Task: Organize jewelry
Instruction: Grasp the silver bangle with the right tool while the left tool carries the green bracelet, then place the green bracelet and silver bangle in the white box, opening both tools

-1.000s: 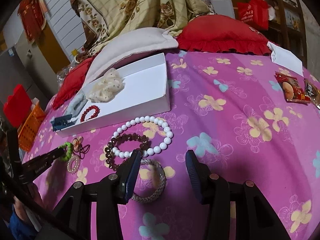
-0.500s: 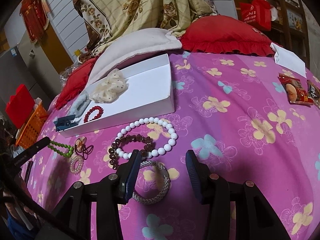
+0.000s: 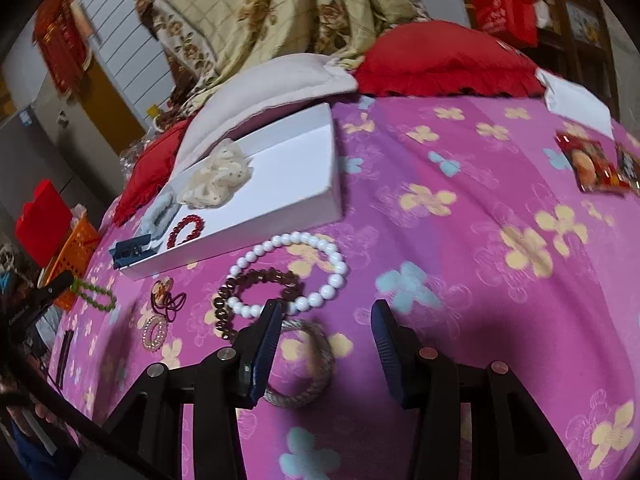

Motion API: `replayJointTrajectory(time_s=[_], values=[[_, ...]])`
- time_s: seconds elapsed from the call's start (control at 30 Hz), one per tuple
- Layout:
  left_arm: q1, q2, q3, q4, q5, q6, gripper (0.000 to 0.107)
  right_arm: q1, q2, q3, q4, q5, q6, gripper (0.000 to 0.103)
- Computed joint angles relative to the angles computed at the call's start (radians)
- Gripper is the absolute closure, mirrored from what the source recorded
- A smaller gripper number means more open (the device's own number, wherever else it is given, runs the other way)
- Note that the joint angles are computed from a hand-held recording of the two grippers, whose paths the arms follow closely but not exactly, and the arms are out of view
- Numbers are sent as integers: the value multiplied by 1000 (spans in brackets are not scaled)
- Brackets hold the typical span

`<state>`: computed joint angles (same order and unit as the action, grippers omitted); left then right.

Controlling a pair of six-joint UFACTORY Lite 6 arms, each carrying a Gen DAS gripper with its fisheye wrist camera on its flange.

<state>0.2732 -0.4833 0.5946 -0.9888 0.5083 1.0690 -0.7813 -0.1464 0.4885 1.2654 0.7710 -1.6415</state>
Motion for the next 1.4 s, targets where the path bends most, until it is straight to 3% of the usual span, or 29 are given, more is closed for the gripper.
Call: replayJointTrajectory(time_s=[0.2, 0.4, 0.43, 0.53, 0.87, 1.03, 1.17, 1.4], values=[[-10, -21, -20, 32, -14, 2, 99, 19, -53, -44, -29, 3, -14, 59], [0, -33, -37, 36, -5, 15, 99, 315, -239, -191, 78, -335, -112, 80], [1, -33, -37, 36, -5, 15, 99, 358, -263, -207, 78, -369, -113, 90], [0, -34, -38, 36, -5, 12, 99, 351, -267, -207, 45, -332, -91, 96], [8, -78, -16, 16, 72, 1, 99, 243, -433, -163, -68, -120, 87, 96], [-49, 36, 105, 6, 98, -76, 99, 354, -285, -1, 30, -137, 161, 96], [-107, 172, 228, 2, 100, -130, 99, 474, -108, 120, 177, -221, 96, 96], [-278, 487, 500, 162, 6, -327, 99, 559, 200, 315, 334, -297, -28, 96]])
